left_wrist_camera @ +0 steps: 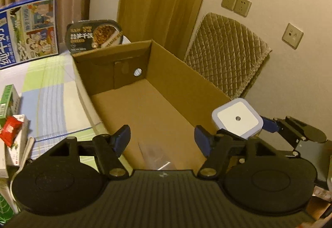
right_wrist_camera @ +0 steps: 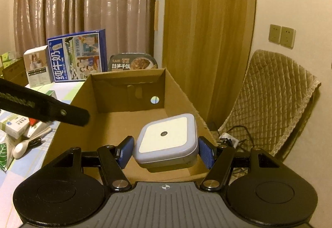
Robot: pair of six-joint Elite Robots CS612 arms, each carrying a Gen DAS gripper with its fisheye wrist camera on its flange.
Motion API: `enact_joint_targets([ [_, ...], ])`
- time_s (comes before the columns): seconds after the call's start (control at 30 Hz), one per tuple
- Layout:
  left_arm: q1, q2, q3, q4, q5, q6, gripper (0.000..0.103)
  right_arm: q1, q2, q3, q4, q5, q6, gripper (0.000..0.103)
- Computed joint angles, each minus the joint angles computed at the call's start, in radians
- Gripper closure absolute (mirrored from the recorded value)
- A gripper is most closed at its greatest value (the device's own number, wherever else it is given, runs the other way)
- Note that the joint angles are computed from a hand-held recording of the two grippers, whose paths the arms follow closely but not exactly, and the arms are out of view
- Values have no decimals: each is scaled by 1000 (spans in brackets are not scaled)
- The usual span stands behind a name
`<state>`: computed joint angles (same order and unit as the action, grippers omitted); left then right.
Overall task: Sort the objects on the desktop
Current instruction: 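Open both tools to drop the clear container and white box into the cardboard box, then move both tools back over the pile of items on the table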
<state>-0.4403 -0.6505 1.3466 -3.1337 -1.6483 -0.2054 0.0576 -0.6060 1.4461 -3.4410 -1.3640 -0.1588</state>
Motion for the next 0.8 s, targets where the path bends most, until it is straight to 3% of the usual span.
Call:
enact_joint_targets([
  [0.17, 8, -26, 45, -39, 40, -10, 40, 0, 2, -9, 10, 42, 14, 39],
  [0.27, 17, -43, 78, -60, 56, -37, 40, 3, -2, -1, -21, 37, 23, 25],
  [0.57, 27, -98, 200, -122, 116, -55, 39, 21, -49, 91, -87, 55, 30, 23],
  [0.8, 43, -157, 331, -163, 186, -84, 36, 58, -70, 138, -137, 164, 31, 19],
])
